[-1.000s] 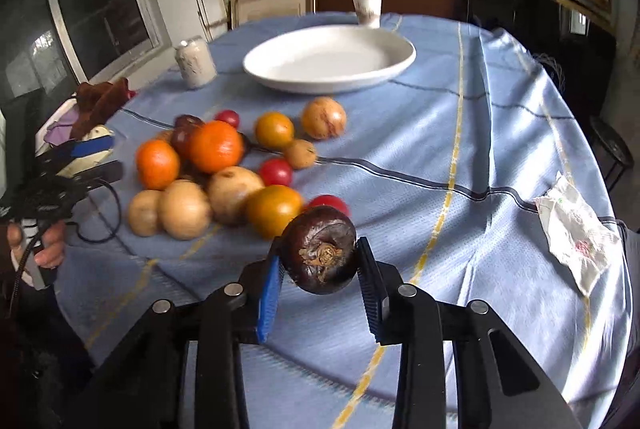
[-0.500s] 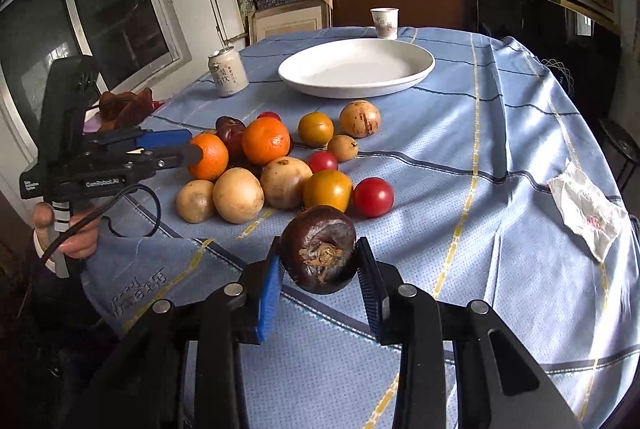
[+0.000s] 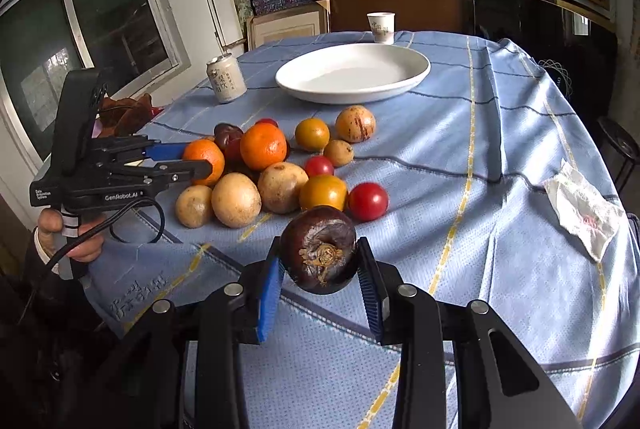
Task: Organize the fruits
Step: 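Grasp the orange with the left gripper while the right gripper holds the dark fruit, then carry both fruits over the white plate and open both grippers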
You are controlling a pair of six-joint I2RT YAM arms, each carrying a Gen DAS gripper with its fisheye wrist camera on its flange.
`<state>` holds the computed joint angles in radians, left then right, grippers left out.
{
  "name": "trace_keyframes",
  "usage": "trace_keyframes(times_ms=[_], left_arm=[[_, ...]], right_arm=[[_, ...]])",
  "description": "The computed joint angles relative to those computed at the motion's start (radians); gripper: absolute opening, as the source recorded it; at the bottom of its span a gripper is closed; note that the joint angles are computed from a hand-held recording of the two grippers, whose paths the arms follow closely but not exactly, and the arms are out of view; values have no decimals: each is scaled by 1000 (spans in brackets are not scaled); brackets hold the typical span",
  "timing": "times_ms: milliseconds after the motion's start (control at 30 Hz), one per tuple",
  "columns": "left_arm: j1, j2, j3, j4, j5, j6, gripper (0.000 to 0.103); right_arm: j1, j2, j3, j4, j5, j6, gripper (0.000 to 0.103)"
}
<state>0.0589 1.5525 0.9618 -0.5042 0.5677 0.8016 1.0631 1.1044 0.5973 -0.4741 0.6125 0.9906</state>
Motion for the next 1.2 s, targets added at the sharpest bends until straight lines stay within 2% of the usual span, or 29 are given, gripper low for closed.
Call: trace_keyframes(times_ms=[200,300,400,500,733,933,1033,1067,1100,1133,1200], left_arm=[[9,58,214,-150,55,-2,46],[-27,132,366,-174,39,-66,46],[-79,264,568,-226,0,-144,46],[-127,425,801,-301,-20,-218,46],[-240,772,1245,-417,-165,-314,46],[-265,894,1371,-457,-204,-332,46],[-266,895,1364,-454,-220,-323,47],[-267,879,1337,-437,-234,-321,60],[-268,844,1282,-395,-251,-323,73],[-266,798,1213,-342,-262,-327,96],[-244,664,1020,-201,-241,-319,98]], right_arm=[[-169,18,76,92,-54,-215,36],[-311,76,131,180,-148,-339,36],[-462,186,217,242,-273,-416,36],[-573,329,338,256,-345,-466,36],[-714,627,583,205,-459,-484,36],[-754,739,663,195,-508,-483,36],[-752,765,699,152,-510,-485,38],[-747,759,695,148,-497,-480,38],[-739,739,682,152,-481,-478,43],[-730,714,664,161,-465,-479,48],[-688,626,595,186,-407,-475,57]])
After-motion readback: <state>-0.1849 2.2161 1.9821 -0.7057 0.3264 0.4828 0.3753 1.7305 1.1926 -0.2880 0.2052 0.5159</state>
